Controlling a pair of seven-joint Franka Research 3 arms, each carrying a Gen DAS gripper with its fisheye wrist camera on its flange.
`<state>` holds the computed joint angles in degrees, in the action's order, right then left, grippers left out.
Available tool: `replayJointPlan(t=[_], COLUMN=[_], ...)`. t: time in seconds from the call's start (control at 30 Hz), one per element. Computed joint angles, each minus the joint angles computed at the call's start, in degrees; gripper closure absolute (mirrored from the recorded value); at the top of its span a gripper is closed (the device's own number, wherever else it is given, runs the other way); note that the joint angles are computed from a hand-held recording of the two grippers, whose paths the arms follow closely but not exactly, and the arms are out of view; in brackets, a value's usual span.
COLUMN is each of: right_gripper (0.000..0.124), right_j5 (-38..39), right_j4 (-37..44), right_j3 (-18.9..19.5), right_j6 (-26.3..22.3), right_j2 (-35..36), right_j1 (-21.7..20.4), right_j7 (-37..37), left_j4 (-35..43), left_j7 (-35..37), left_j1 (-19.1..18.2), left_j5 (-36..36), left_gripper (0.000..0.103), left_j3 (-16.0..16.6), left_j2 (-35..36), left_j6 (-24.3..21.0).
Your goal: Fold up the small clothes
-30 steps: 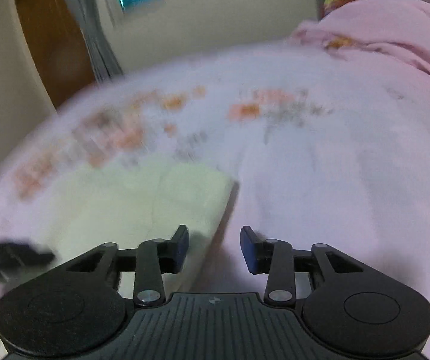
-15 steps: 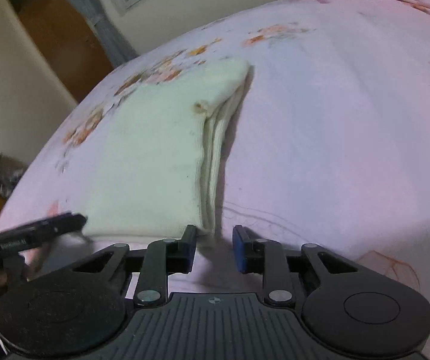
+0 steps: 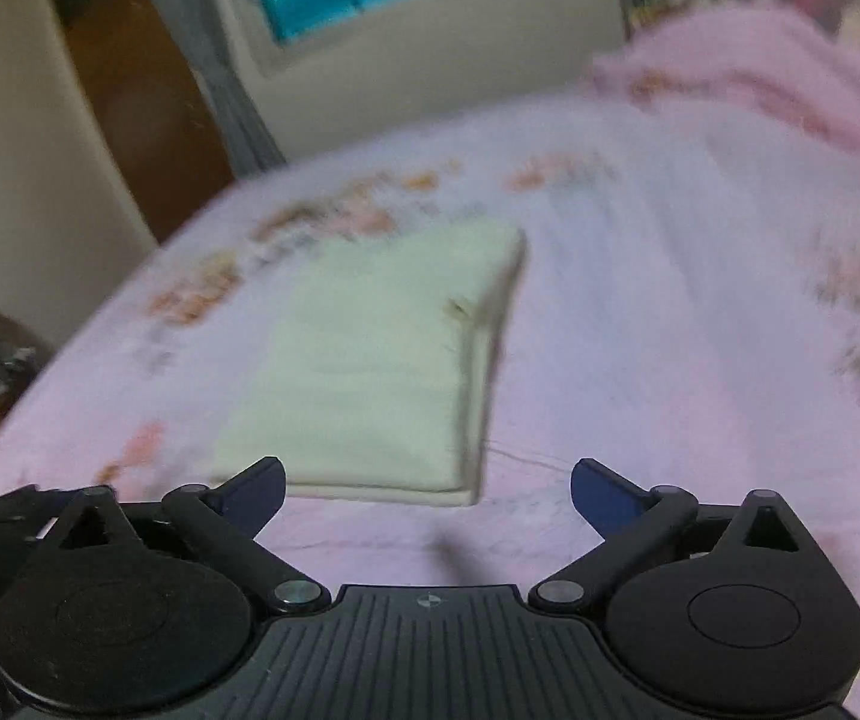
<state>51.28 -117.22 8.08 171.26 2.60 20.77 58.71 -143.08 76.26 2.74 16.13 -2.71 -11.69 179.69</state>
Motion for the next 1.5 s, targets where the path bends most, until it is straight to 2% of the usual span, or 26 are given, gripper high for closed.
replayJointPlan(t=[0.03,0.1,0.17,0.23,0.3,0.37,0.43,0.53,0.57,0.63,0.7,0.83,0.9,0.97,1.07,1.23,1.33,1.5], right_gripper=[0.021,0.021,0.021,0.021,0.021,0.021,0.021,0.021,0.021,0.021,0.021,0.021,0.021,0.021,0.021,0.021,0.021,0.021], right_j5=[3.0,2.0,3.9,4.0,-0.2,-4.2,-4.5,-7.0,-7.2,-8.0,-9.5,-12.7,-14.0,-15.2,-17.6,-21.1,-22.8,-26.2], right_j4=[-1.7,-6.3,-11.1,-15.1,-20.2,-24.3,-27.7,-31.6,-32.8,-34.4,-34.5,-35.1,-35.2,-35.2,-35.5,-35.9,-36.3,-36.5], right_j3=[0.4,0.1,-0.6,-1.1,2.0,6.2,6.1,7.9,7.3,4.8,6.6,7.8,8.4,7.6,8.0,6.0,4.4,3.2], right_j6=[-0.3,-0.8,2.5,5.2,9.8,11.5,12.9,12.6,13.5,13.8,12.9,11.7,11.6,11.1,11.7,12.3,13.2,13.1], right_j2=[-2.4,-8.1,-13.6,-18.1,-22.5,-26.6,-29.7,-34.1,-35.3,-36.9,-37.5,-39.0,-39.0,-38.9,-39.0,-39.2,-39.3,-39.1], right_j1=[0.1,1.1,3.8,5.8,4.6,1.3,2.8,1.9,3.1,6.1,3.7,1.2,0.3,1.1,1.3,3.3,4.5,4.6], right_j7=[-2.7,-1.4,-3.6,-4.2,0.1,4.6,4.9,7.2,7.5,7.8,10.1,13.3,15.2,16.4,18.0,20.0,21.6,24.4], left_j4=[-1.6,-5.2,-8.7,-12.2,-14.9,-17.7,-19.3,-21.0,-21.5,-22.1,-22.6,-22.8,-22.9,-23.2,-23.4,-23.6,-23.6,-23.7], left_j7=[-0.1,-1.3,-2.3,-4.6,-7.0,-8.9,-9.8,-11.0,-11.5,-12.4,-13.8,-15.9,-16.1,-17.0,-17.4,-17.4,-17.7,-18.2], left_j1=[-0.3,-0.7,-2.3,-1.4,-0.6,-0.5,-1.4,-3.5,-3.5,-3.6,-3.2,-3.2,-4.3,-3.4,-3.9,-4.3,-3.3,-3.7], left_j5=[0.0,-0.5,-1.3,-1.4,-1.4,-1.1,-0.5,-0.3,-0.1,0.4,0.5,0.6,0.8,1.3,1.8,2.4,2.6,2.4], left_gripper=[0.0,0.0,0.0,0.0,0.0,0.0,0.0,0.0,0.0,0.0,0.0,0.0,0.0,0.0,0.0,0.0,0.0,0.0], left_j3=[-0.2,-0.7,-0.2,-1.7,-3.6,-4.8,-5.3,-5.0,-5.5,-6.2,-7.1,-7.4,-6.8,-8.1,-7.8,-7.0,-7.4,-7.0], left_j2=[-2.6,-8.2,-13.6,-18.4,-22.9,-27.8,-31.4,-35.2,-36.4,-37.9,-38.8,-38.9,-39.2,-40.0,-40.7,-41.3,-41.8,-42.0], left_j6=[-0.5,-0.7,-0.3,1.3,1.1,0.7,-0.7,-1.8,-1.7,-1.5,-1.3,-1.7,-2.1,-1.8,-1.4,-1.5,-1.2,-0.8])
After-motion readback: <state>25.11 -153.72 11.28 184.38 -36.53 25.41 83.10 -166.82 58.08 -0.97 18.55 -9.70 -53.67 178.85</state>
